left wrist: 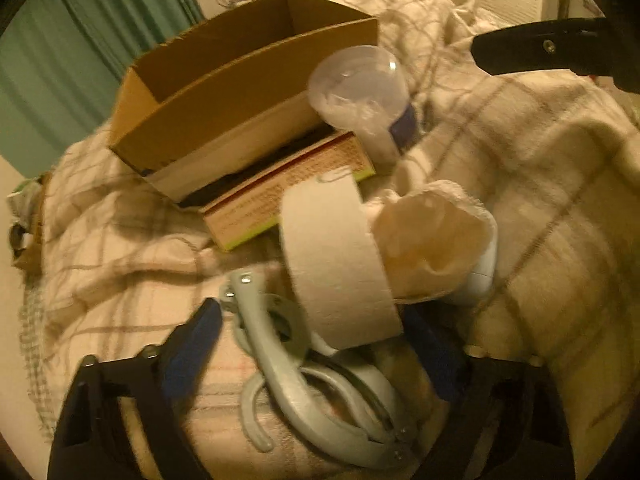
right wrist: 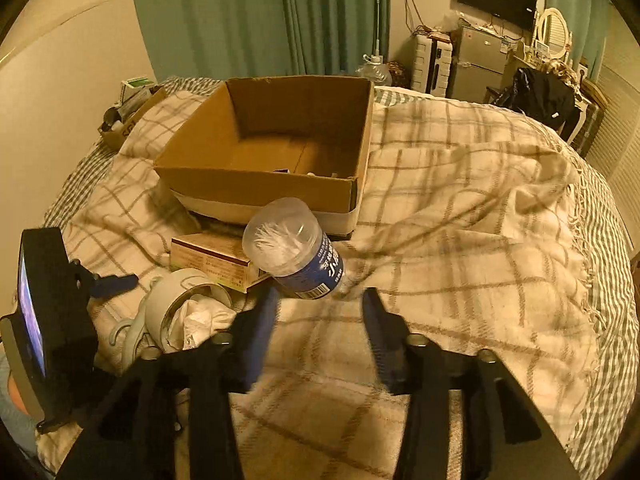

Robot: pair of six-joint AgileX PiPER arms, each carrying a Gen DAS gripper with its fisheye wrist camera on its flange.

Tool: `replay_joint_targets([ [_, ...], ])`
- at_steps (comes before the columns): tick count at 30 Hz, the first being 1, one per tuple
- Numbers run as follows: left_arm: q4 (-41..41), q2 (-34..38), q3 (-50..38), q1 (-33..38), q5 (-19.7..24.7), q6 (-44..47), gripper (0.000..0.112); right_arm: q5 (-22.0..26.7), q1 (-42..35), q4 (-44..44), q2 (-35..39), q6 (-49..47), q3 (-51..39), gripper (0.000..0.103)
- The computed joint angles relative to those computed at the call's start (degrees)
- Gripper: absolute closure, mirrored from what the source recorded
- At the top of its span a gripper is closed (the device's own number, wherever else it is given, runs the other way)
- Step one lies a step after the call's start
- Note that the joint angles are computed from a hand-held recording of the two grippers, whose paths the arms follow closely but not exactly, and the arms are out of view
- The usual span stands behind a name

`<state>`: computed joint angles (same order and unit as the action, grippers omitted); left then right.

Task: Organize objects
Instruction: 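Grasp the crumpled white cloth with the right tool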

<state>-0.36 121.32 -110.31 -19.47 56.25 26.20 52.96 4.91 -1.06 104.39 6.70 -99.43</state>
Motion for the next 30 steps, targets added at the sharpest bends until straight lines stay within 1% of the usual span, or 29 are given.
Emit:
replay_joint_targets([
  [1,-0.27,0.47,-0.67,-0.09,0.33,0.29,0.040,0.11,0.22,-0.40,0.04,0.40,-0.10,0.051],
  [4,-1.27,0.31,-0.83,0.32,0.01,1.22,0.047,0.96,1.31,-1.30,-0.19,1.23,0.01,0.050],
  [5,-2.34,-0.43,-0.07,0.67,-0.54,1.95,0.048,1.26,1.84,-1.50,-0.36,1.36,0.30,0.049],
  [6,-4.27,-1.69,1.13,1.27,-1.23,3.19,0.052,1.50,2.11,-1.62,-0.50,1.42,0.52,0.049],
  [8,-6.55,-3.28,2.10,2.17,-1.35,4.49,0.054,2.00,3.18,-2.57,-0.72,2.29,1.20,0.049],
  [9,-7.54,-3.94,2.51,2.65,-1.37,5.14,0.057,2.33,3.64,-2.88,-0.71,2.50,1.37,0.049],
  [11,-10.11,-5.19,2.95,4.08,-0.76,6.60,0.060,3.15,4.50,-3.36,-0.44,2.70,1.38,0.049],
  [12,-11.72,-5.43,2.65,5.06,0.17,7.45,0.061,3.51,4.91,-3.59,-0.28,2.73,1.30,0.049],
  [13,-12.68,-6.30,3.99,5.49,-0.11,7.92,0.061,3.89,5.35,-3.76,0.00,2.76,1.05,0.048],
  [15,-14.90,-6.18,3.47,7.04,1.00,8.77,0.061,4.56,5.79,-2.95,0.81,2.02,0.15,0.048],
  [16,-15.01,-6.61,4.27,6.96,1.03,8.19,0.062,5.08,5.90,-1.82,1.65,1.11,-0.84,0.048],
  [17,-15.32,-5.42,2.78,7.09,1.43,7.79,0.063,5.86,5.90,-0.20,2.91,-0.21,-2.30,0.047],
  [19,-18.23,-3.95,0.69,8.59,3.72,8.80,0.068,7.50,6.08,2.08,5.64,-1.96,-5.33,0.046],
  [20,-19.26,-3.51,0.04,9.09,4.45,9.31,0.069,8.69,6.23,3.23,7.60,-2.88,-7.44,0.047],
  [23,-20.44,-3.76,1.01,9.47,4.47,10.30,0.070,11.90,6.73,5.10,12.35,-3.65,-12.37,0.047],
  [25,-20.83,-3.30,0.61,9.54,4.98,10.36,0.070,12.79,7.17,5.58,13.75,-4.02,-13.57,0.070],
  [26,-21.00,-3.17,0.54,9.66,5.28,10.38,0.070,12.30,7.26,6.10,13.36,-4.74,-12.93,0.088],
  [28,-21.01,-2.91,0.08,9.65,5.74,10.07,0.069,9.94,7.61,5.10,11.26,-4.09,-10.34,0.092],
  [29,-20.84,-2.83,-0.21,9.64,6.11,9.61,0.068,8.16,7.77,3.90,9.54,-2.99,-8.51,0.098],
  [30,-20.70,-2.79,-0.46,9.68,6.45,9.20,0.067,7.07,7.66,3.32,8.35,-2.35,-7.41,0.098],
])
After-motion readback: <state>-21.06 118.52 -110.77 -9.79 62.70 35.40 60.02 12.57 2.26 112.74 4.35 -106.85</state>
